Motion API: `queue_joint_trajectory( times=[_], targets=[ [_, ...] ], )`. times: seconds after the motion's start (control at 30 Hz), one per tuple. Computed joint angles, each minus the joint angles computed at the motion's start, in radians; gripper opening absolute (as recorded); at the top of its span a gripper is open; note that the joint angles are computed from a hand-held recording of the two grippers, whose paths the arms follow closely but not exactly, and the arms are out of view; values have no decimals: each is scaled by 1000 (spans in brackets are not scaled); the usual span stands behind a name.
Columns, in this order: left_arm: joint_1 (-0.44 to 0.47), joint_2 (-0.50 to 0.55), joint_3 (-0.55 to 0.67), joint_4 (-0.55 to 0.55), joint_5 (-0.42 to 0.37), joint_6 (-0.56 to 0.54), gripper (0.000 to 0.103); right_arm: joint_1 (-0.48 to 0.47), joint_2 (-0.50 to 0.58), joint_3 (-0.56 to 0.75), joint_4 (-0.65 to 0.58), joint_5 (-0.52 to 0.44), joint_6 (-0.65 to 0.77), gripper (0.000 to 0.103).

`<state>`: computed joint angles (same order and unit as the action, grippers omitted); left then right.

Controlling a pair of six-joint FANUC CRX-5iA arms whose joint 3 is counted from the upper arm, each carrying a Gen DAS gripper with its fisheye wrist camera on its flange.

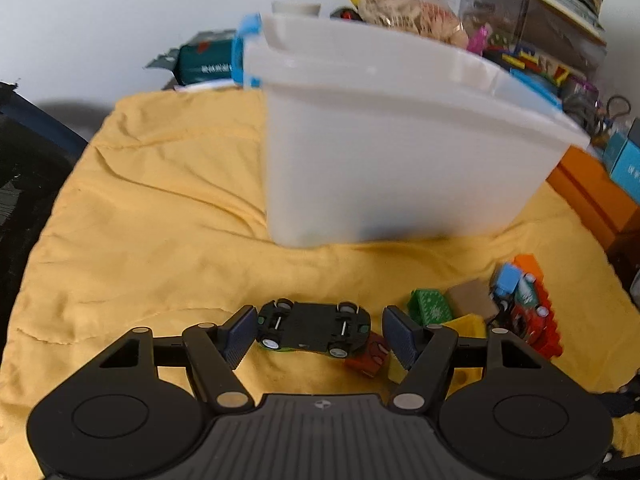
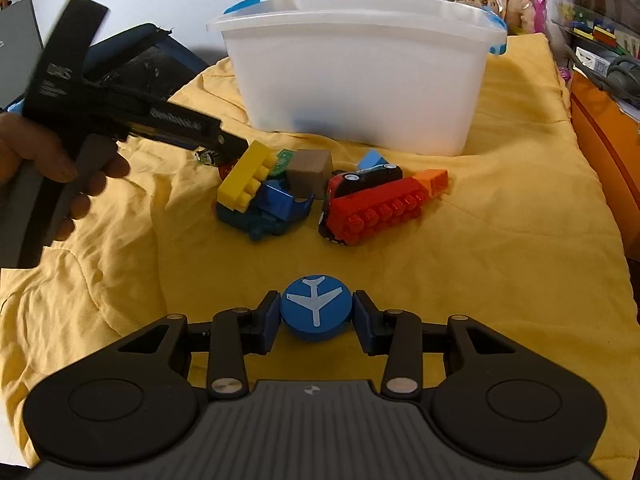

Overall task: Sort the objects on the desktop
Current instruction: 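Grasp the blue airplane disc with the right tool, then grasp the small green car with the left tool while the right tool holds the disc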

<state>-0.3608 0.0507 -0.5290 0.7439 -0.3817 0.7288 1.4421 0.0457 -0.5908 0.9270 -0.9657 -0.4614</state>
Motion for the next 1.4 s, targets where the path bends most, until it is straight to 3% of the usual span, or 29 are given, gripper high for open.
queue_joint_trajectory(
  times=[0.07,0.13,0.23,0.33,0.5,0.57,0.67,0.73,0.8,1.0,1.13,1.33,1.4],
  targets=[
    [8,13,21,-59,-13,56,72,1,-3,-2,6,-1,-9,43],
    [13,18,16,-26,-18,33,71,-1,-3,-3,10,0,-12,42],
    [14,13,-13,77,-24,-74,51,-7,-4,-5,19,7,-17,43],
    [15,-7,-40,123,-6,-137,45,-15,-3,-5,27,14,-20,43],
    [38,-5,-25,45,-3,-82,41,-27,2,2,34,32,1,43],
    [28,-11,-44,102,24,-151,39,-30,5,7,31,39,8,43],
    [-21,-26,-95,289,96,-340,39,-30,7,9,28,49,15,43],
    [-39,-26,-106,365,102,-425,39,-28,7,10,24,52,16,43],
    [-30,-19,-91,322,77,-406,33,-25,7,10,20,50,11,43],
    [-25,-26,-80,254,101,-334,21,-14,-2,5,10,35,-7,43],
    [-33,-49,-103,346,101,-418,21,-9,-4,3,16,25,-26,43],
    [-28,-83,-121,363,105,-414,19,-1,-6,9,31,6,-36,43],
    [-35,-100,-136,415,108,-442,19,-2,-10,9,39,1,-36,43]
  ],
)
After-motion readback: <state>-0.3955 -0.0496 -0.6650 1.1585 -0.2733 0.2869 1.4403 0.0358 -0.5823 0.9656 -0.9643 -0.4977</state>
